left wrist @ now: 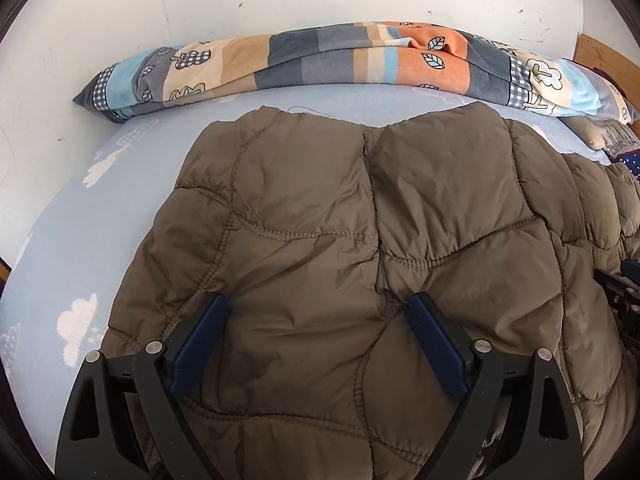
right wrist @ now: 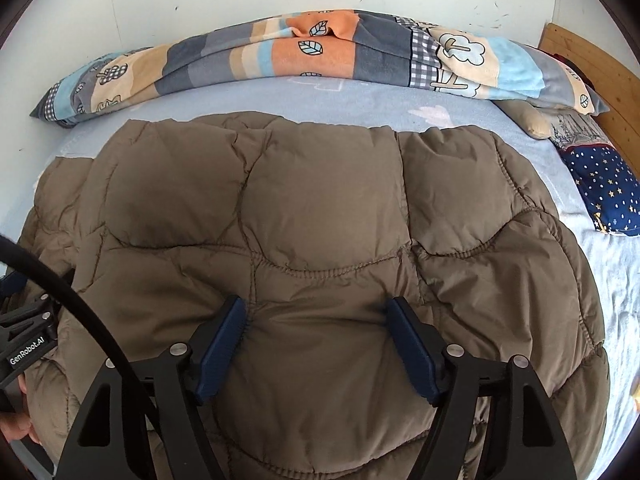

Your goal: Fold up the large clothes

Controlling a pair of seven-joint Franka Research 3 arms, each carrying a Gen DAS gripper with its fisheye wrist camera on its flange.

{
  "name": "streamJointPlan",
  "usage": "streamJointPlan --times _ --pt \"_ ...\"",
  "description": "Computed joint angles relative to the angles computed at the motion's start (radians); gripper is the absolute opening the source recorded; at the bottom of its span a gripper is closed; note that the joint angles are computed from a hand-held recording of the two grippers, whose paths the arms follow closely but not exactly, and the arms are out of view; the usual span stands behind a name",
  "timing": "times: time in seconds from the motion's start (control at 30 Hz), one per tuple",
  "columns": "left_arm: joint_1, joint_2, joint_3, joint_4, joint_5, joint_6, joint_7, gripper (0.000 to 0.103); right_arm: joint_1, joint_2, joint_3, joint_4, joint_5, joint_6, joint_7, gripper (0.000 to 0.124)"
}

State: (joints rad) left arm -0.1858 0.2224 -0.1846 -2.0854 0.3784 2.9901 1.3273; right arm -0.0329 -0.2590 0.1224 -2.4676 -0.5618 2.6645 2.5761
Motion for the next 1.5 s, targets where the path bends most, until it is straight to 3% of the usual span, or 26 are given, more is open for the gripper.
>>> streamJointPlan --times 0.13,0.2,0.33,0.4,0.5,0.57,0.63,0.83,0.87,1.0,1.2,1.33,1.5 --pt "-0.006 -0.016 0.005 -0.003 0.008 -0.013 -0.017 0.092 -0.001 0.001 0.005 0.008 -0.017 -0.014 0.017 0.080" --pt "0.028 -0.043 -0.030 -0.028 -0.055 -0.007 0.030 0.092 0.003 -0.020 0.003 0.002 -0.014 -0.016 0.019 0.080" --pt "0.100 -0.140 -0.121 -0.129 -0.297 0.036 0.249 0.092 0.009 -0.127 -0.004 -0.066 0.066 0.027 -0.007 0.080" --pt "0.107 -0.209 -0.152 -0.196 -0.492 0.062 0.445 0.092 -0.002 -0.200 0.026 -0.099 0.091 -0.015 -0.021 0.080" --pt "0.030 -0.300 -0.110 -0.282 -0.718 0.084 0.672 0.092 -0.009 -0.319 0.058 -0.172 0.133 -0.044 -0.041 0.080" --pt "-0.061 -0.358 -0.036 -0.330 -0.871 0.061 0.795 0.092 -0.011 -0.393 0.080 -0.214 0.168 -0.076 -0.048 0.080" --pt "-0.123 -0.401 0.019 -0.369 -0.937 0.021 0.842 0.092 -0.003 -0.484 0.095 -0.272 0.217 -0.096 -0.041 0.080" --pt "-0.196 -0.406 0.082 -0.444 -0.888 0.040 0.816 0.092 0.022 -0.627 0.150 -0.357 0.325 -0.180 -0.034 0.080" --pt "-0.220 -0.391 0.103 -0.443 -0.899 0.053 0.828 0.094 0.023 -0.623 0.156 -0.359 0.331 -0.188 -0.036 0.080" --pt "-0.197 -0.369 0.088 -0.439 -0.796 0.052 0.762 0.095 0.017 -0.552 0.149 -0.360 0.346 -0.187 -0.058 0.082" --pt "-0.205 -0.334 0.094 -0.441 -0.759 0.093 0.757 0.098 0.006 -0.452 0.145 -0.336 0.329 -0.182 -0.072 0.088" --pt "-0.207 -0.323 0.091 -0.445 -0.767 0.119 0.760 0.100 0.000 -0.407 0.137 -0.316 0.307 -0.183 -0.073 0.090" --pt "-0.359 -0.351 0.204 -0.470 -0.981 0.175 0.916 0.100 -0.004 -0.422 0.170 -0.314 0.254 -0.201 -0.022 0.091"
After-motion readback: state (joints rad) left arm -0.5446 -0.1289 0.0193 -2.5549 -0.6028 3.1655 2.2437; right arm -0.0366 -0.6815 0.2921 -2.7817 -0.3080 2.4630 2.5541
